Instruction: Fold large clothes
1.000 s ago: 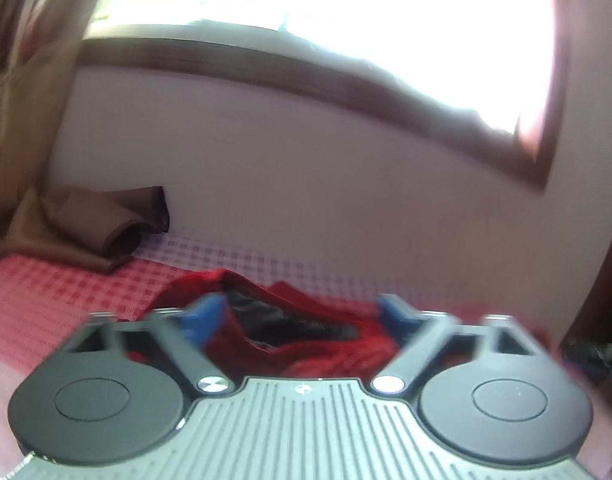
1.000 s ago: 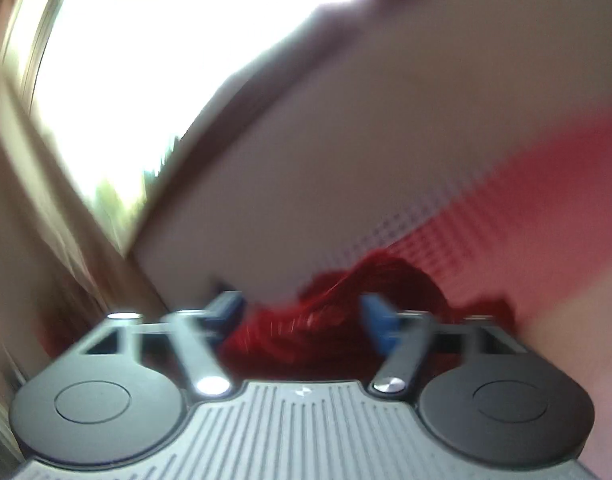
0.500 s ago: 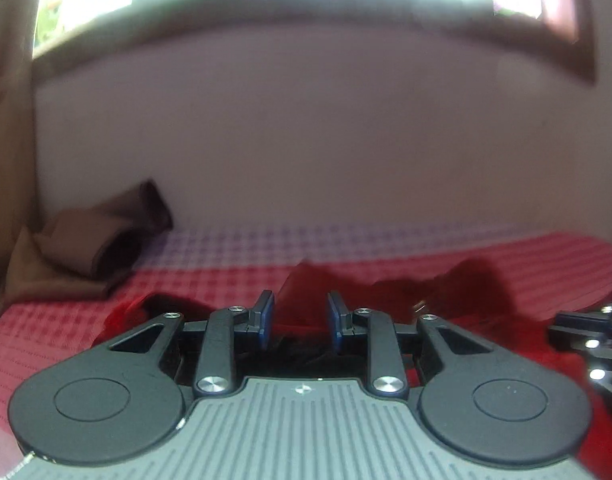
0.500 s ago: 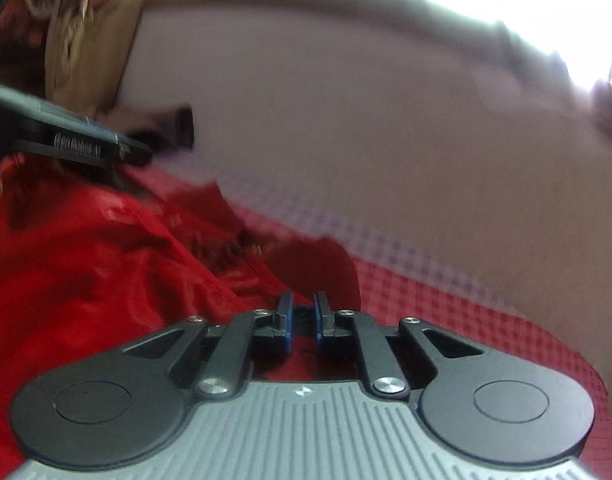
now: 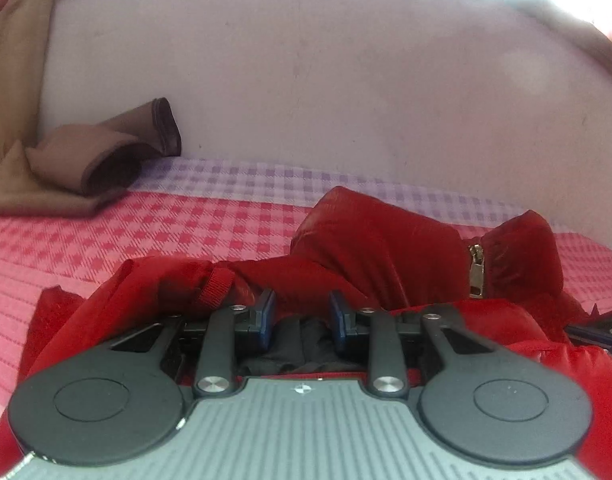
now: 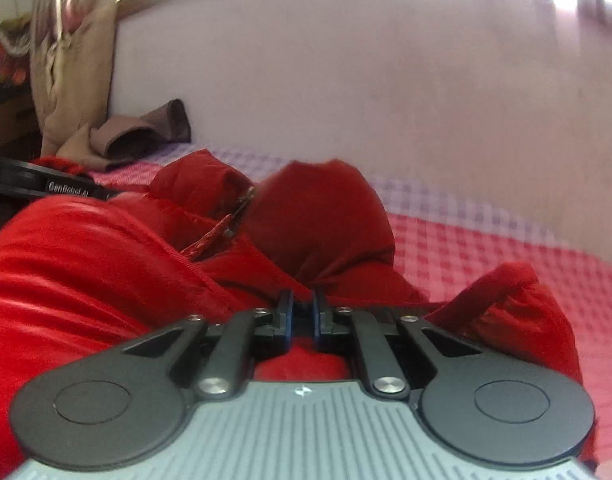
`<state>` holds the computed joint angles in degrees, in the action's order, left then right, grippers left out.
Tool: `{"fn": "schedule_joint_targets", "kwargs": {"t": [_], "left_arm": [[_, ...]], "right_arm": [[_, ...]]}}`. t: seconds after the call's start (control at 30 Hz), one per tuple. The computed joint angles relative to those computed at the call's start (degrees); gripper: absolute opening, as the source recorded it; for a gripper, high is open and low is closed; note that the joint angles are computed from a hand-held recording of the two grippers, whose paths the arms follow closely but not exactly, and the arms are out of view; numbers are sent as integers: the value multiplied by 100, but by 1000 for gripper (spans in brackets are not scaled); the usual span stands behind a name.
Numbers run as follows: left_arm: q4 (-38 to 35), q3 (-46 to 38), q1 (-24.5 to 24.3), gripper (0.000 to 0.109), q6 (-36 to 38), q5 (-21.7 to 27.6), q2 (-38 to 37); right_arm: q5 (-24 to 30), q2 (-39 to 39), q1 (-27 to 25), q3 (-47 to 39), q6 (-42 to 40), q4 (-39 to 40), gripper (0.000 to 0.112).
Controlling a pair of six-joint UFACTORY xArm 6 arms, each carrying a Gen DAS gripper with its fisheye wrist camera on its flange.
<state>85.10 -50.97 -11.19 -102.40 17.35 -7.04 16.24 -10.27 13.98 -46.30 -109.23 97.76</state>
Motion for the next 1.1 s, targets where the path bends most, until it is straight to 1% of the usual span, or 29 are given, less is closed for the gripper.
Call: {"fn": "schedule_joint_targets", "kwargs": {"t": [0.07, 0.2, 0.23, 0.4, 0.53, 0.57, 0.63, 0.73, 0.8, 0.87, 0.97, 1.0, 1.03, 1.07, 1.1], "left_arm": [[123, -5, 63, 33, -175, -121, 39], [491, -17, 193, 33, -667, -376, 96], [628, -68, 245, 33, -812, -439, 163], [837, -153, 348, 34, -1103, -630, 290], [1167, -204, 492, 34, -1557, -877, 350], [1351, -206, 519, 35, -1783, -924, 341], [1904, -196, 570, 34, -2521, -980, 286], [2334, -5, 540, 27, -3234, -738, 54], [2110, 95, 535, 25, -3079, -669, -62], [1662, 255, 486, 25, -2581, -488, -259], [1272, 532, 570, 25, -2250, -441, -634], [1041, 617, 589, 25, -1998, -370, -719], [876, 683, 662, 25, -1778, -422, -774], [807, 715, 751, 23, -1674, -541, -784], [640, 751, 775, 21, -1465, -556, -793]], "right_arm": [[79, 72, -41, -26, -61, 174, 8], [232, 243, -120, -115, 182, 230, 6], [254, 288, -129, -145, 304, 178, 6], [362, 487, -169, -274, 794, -87, 6], [435, 576, -199, -320, 957, -139, 6], [425, 588, -192, -326, 947, -123, 6], [514, 608, -235, -333, 1053, -176, 6], [874, 647, -427, -350, 1294, -258, 6], [1120, 656, -554, -351, 1388, -259, 6], [1260, 672, -627, -366, 1482, -316, 6], [1233, 675, -599, -370, 1510, -344, 6], [1216, 673, -588, -370, 1513, -346, 6], [1204, 671, -579, -369, 1513, -343, 6], [1202, 667, -573, -364, 1499, -327, 6], [1204, 662, -568, -359, 1484, -311, 6]]}}
